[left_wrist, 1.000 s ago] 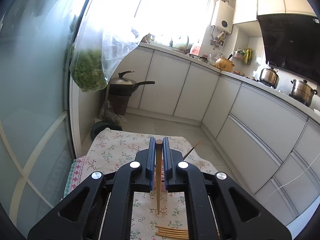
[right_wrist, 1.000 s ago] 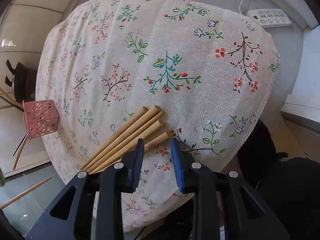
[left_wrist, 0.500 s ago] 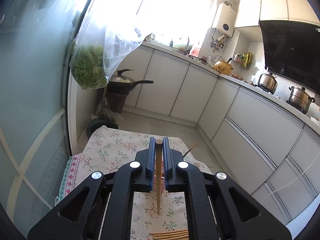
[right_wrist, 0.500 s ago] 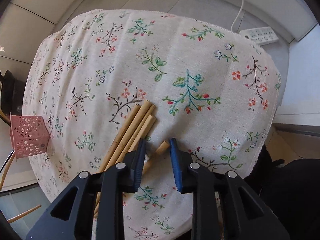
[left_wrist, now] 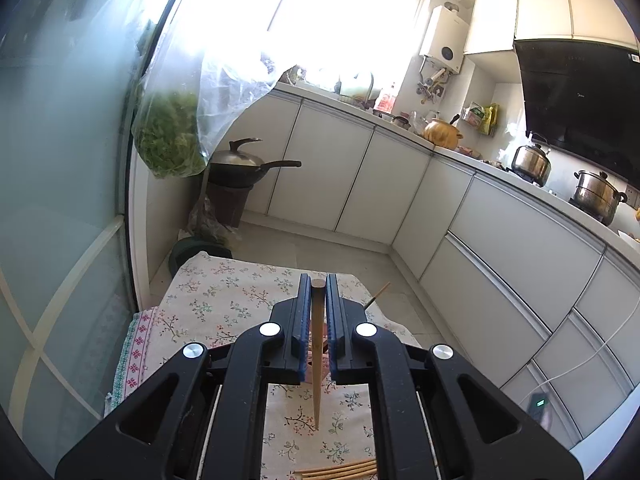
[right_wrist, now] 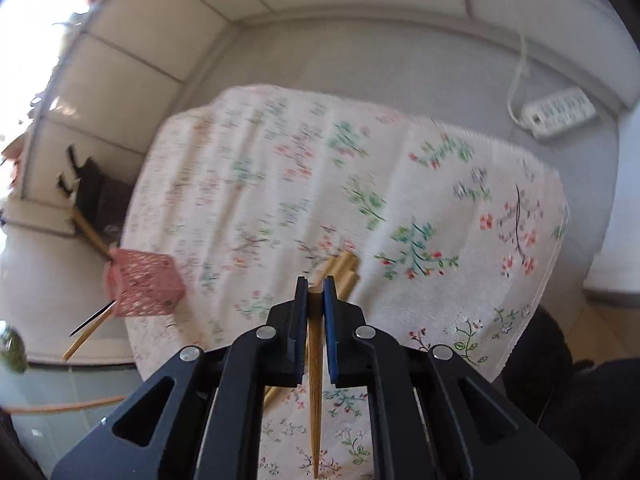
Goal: Organize utensils
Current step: 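Hold the chopstick upright in the left tool while the right tool grasps another wooden chopstick, then lower the left tool's chopstick into the pink basket and open the left tool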
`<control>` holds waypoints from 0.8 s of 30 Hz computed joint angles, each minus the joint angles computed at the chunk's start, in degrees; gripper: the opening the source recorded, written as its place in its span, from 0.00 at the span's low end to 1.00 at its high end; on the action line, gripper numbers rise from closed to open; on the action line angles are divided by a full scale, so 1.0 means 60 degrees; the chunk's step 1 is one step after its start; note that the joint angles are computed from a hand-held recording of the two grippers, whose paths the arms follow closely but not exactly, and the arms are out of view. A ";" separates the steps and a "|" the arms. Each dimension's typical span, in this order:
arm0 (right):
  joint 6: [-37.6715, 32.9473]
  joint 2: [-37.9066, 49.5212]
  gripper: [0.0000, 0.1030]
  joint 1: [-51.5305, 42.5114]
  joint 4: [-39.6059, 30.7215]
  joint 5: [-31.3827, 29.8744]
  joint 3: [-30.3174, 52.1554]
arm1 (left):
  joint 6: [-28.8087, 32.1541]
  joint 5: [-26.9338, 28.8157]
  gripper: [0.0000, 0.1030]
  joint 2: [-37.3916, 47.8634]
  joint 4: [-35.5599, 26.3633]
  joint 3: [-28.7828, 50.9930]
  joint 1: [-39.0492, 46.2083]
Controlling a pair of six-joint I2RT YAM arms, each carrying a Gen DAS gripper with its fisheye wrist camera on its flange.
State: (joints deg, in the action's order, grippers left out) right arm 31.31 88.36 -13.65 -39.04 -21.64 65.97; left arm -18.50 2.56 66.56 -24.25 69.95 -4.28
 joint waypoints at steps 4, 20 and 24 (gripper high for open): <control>-0.0578 -0.0992 0.08 0.0182 -0.0264 -0.0242 0.0333 | 0.0088 -0.0139 0.06 0.0027 0.0005 0.0054 -0.0136; -0.1351 -0.0391 0.08 0.1090 -0.0973 -0.0354 0.5431 | 0.0326 -0.1060 0.06 0.1707 0.0150 0.2333 -0.0691; -0.1432 0.0241 0.08 0.1378 -0.0995 -0.0276 0.6463 | 0.0520 -0.1290 0.06 0.2794 0.0234 0.3415 -0.0701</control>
State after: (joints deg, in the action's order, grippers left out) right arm 22.72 89.81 -5.38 -45.01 -23.30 104.75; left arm -15.38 -5.18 83.32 -22.85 90.43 -8.49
